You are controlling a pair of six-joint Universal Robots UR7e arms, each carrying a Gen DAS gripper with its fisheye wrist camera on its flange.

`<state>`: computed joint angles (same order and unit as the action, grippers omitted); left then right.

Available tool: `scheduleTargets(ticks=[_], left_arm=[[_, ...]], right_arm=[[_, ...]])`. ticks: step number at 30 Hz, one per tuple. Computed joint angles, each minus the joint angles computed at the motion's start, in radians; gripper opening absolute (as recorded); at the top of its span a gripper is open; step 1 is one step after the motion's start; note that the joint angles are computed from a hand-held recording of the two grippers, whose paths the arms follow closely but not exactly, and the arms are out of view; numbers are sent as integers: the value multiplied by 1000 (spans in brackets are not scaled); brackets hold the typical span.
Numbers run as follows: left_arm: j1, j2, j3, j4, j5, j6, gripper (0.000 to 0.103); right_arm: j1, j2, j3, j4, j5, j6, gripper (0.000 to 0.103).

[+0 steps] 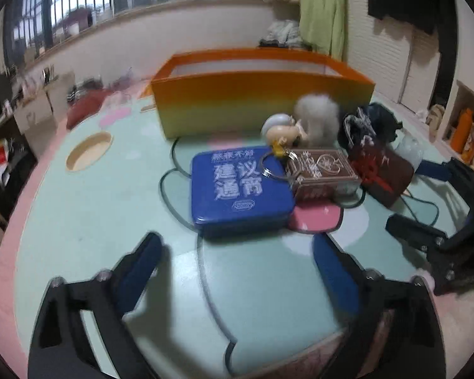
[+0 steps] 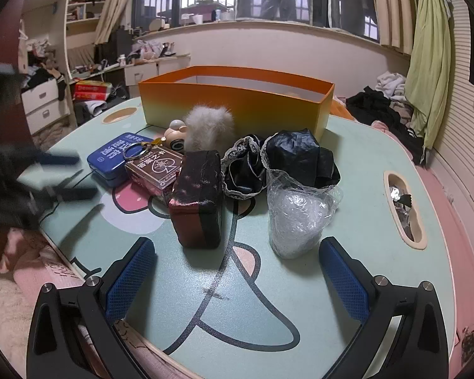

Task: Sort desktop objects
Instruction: 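Lift the figurine keychain out and set it on the brown card box, then reach into the orange box and grasp the beige fluffy item with the right tool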

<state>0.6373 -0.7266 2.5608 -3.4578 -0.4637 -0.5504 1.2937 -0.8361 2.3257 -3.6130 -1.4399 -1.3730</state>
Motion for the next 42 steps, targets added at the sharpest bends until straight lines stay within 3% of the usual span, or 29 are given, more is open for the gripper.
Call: scheduleTargets(ticks=[5, 11, 18, 24, 29, 31, 32, 33, 36, 38, 40, 42], left_arm=[[24, 123, -41, -271, 26, 169, 103], [31, 144, -46, -332, 22, 213, 103], [25, 141, -45, -310, 22, 190, 103], [22, 157, -43, -346, 25, 206, 103], [22, 160, -44, -348, 26, 205, 103], [23, 160, -44, -349, 26, 205, 103], [23, 160, -44, -349, 26, 205, 103], [22, 160, -45, -348, 26, 204, 103], [22, 161, -45, -349, 26, 204, 103], [22, 160, -45, -350, 26, 204, 103], [22, 161, -46, -350, 26, 204, 103], [22, 162, -47, -352, 26, 204, 103]], right_arm=[[-3, -19, 9, 11, 2, 1, 103], [-5, -21, 10, 9, 4, 0, 103], [-10, -29, 15, -7, 6, 20, 103], [-42, -56, 49, -17, 100, 5, 103], [-47, -210, 15, 292, 245, 126, 103], [8, -232, -24, 311, 255, 209, 103], [40, -226, -45, 290, 235, 239, 96], [85, -216, -80, 287, 186, 268, 83], [238, -140, -246, 377, -57, 352, 55], [309, -63, -382, 495, -187, 418, 50], [359, 27, -530, 657, -309, 482, 50], [388, 101, -634, 747, -400, 542, 50]])
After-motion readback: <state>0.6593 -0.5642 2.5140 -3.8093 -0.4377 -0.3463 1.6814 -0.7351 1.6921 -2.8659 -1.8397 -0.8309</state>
